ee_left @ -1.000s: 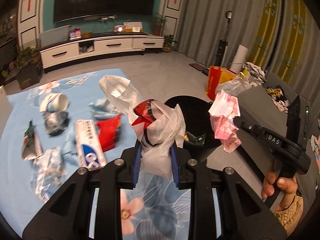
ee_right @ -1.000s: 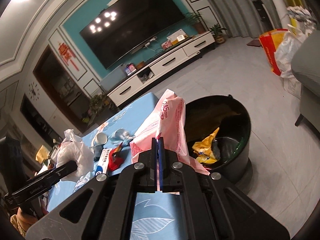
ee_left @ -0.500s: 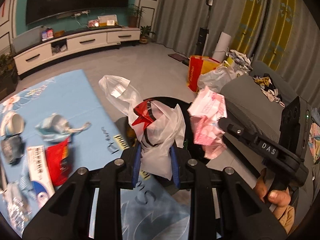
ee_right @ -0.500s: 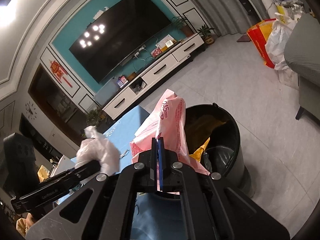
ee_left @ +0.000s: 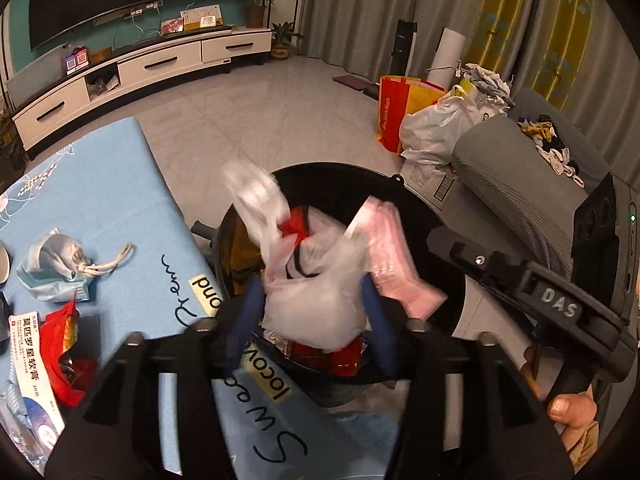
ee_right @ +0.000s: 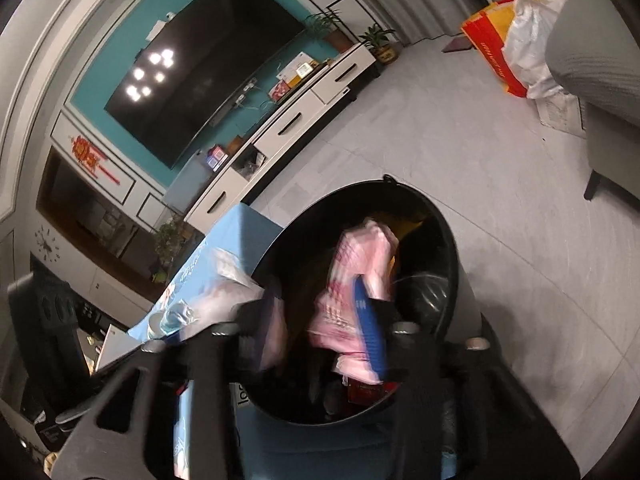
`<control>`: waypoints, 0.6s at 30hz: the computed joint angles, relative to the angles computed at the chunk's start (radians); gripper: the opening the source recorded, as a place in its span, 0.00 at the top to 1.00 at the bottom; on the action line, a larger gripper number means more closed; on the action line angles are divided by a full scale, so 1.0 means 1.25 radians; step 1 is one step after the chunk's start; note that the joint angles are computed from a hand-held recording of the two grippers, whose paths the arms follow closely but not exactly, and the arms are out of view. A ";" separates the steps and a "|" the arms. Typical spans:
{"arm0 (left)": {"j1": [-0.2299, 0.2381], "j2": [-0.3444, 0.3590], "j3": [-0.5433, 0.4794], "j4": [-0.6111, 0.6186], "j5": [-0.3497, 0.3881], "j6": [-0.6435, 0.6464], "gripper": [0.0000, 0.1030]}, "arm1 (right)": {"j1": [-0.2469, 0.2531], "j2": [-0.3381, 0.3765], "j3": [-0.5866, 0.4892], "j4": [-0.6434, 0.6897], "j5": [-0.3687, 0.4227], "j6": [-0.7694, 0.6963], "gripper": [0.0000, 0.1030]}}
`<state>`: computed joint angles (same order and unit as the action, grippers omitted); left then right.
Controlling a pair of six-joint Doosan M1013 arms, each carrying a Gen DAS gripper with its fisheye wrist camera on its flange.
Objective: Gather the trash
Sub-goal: 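Carry the white bag and pink wrapper over the bin and release both, then move both tools back over the tablecloth toward the remaining trash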
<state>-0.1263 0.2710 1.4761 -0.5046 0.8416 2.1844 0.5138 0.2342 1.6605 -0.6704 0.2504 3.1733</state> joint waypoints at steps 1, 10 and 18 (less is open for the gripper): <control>0.001 -0.002 0.002 -0.002 -0.004 0.002 0.42 | 0.000 -0.002 0.003 -0.017 -0.003 0.019 0.56; 0.028 -0.059 0.064 -0.026 -0.028 0.035 0.24 | 0.019 -0.019 0.007 0.021 0.008 -0.050 0.50; 0.088 -0.127 0.122 -0.009 -0.044 0.011 0.19 | 0.048 -0.014 -0.025 0.265 0.056 -0.334 0.50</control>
<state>-0.0157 0.1125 1.6286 -0.5158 0.7865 2.1986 0.5734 0.2172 1.6292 -0.3395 0.3197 2.7563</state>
